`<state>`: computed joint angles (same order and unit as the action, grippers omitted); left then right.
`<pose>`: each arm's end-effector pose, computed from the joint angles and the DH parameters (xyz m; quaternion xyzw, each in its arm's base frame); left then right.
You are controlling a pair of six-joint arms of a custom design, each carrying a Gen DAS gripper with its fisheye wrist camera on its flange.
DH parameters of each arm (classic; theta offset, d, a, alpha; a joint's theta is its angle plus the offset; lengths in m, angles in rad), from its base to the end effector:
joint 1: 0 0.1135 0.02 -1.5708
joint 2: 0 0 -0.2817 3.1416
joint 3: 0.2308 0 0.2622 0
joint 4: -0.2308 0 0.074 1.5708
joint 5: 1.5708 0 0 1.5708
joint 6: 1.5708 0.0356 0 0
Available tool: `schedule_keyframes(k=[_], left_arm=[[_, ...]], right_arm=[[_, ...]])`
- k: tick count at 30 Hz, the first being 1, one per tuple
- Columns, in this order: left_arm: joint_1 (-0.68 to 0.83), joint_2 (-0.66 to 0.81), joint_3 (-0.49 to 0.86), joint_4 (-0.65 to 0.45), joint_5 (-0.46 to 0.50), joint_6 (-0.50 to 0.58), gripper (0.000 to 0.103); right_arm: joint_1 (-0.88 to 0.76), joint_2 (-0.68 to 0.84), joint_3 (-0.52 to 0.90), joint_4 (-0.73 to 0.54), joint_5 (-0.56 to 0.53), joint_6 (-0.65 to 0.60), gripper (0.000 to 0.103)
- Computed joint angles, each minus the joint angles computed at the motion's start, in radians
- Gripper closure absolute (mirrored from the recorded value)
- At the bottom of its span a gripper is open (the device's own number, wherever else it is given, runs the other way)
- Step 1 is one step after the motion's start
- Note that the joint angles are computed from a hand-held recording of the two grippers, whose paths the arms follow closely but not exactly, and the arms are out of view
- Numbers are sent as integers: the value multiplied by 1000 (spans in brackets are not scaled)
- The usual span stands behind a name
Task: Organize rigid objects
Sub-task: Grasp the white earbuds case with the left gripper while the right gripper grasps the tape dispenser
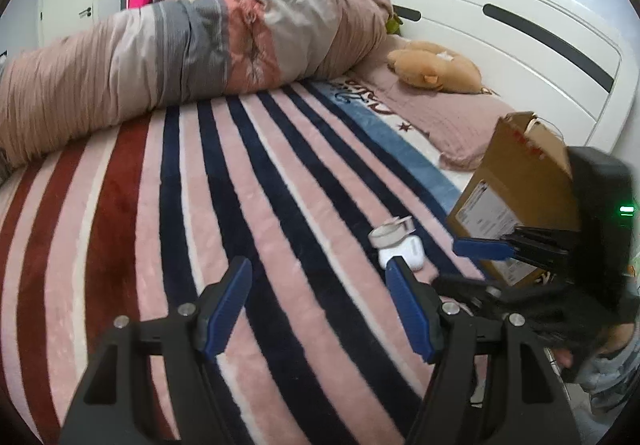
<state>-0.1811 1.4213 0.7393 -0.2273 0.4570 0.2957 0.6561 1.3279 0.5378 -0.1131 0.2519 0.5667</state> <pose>0.2717 -0.0657 0.1941 0.2890 0.8778 -0.1958 0.3281 0.1969 0.1404 0.1626 -0.0008 0.9382 0.0894 0.3343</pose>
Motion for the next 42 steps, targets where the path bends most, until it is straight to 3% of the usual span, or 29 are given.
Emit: schedule_keyframes(k=[4, 6, 9, 17, 21, 24, 26, 28, 30, 33, 38, 42], left_arm=[[2, 78, -9, 55, 15, 12, 37], [-5, 123, -4, 80, 11, 8, 37], [-3, 169, 6, 96, 17, 0, 37], [17, 207, 12, 102, 19, 1, 37], [32, 211, 12, 94, 13, 7, 37], [33, 210, 11, 85, 15, 13, 37], [22, 211, 9, 84, 21, 25, 37], [3, 227, 14, 87, 31, 35, 36], [-15, 254, 24, 86, 57, 49, 36], [-47, 321, 49, 90, 110, 77, 34], [-101, 391, 67, 152, 82, 58, 32], [-123, 399, 55, 203, 49, 35, 33]], right_arm=[[-96, 161, -21, 165, -24, -44, 52], [-127, 217, -28, 236, -10, -79, 42], [-169, 293, -18, 307, -4, -129, 39], [-146, 318, -44, 428, -244, -139, 36], [-110, 338, -33, 460, -326, -155, 40], [-76, 289, -27, 394, -255, -147, 41], [-61, 219, -51, 368, -172, -142, 41], [-40, 166, -39, 272, -18, -135, 41], [-56, 165, -24, 221, 43, -134, 41], [-133, 216, -2, 221, -4, -147, 41], [-204, 321, 10, 292, -75, -181, 40], [-211, 356, 21, 323, -66, -232, 42]])
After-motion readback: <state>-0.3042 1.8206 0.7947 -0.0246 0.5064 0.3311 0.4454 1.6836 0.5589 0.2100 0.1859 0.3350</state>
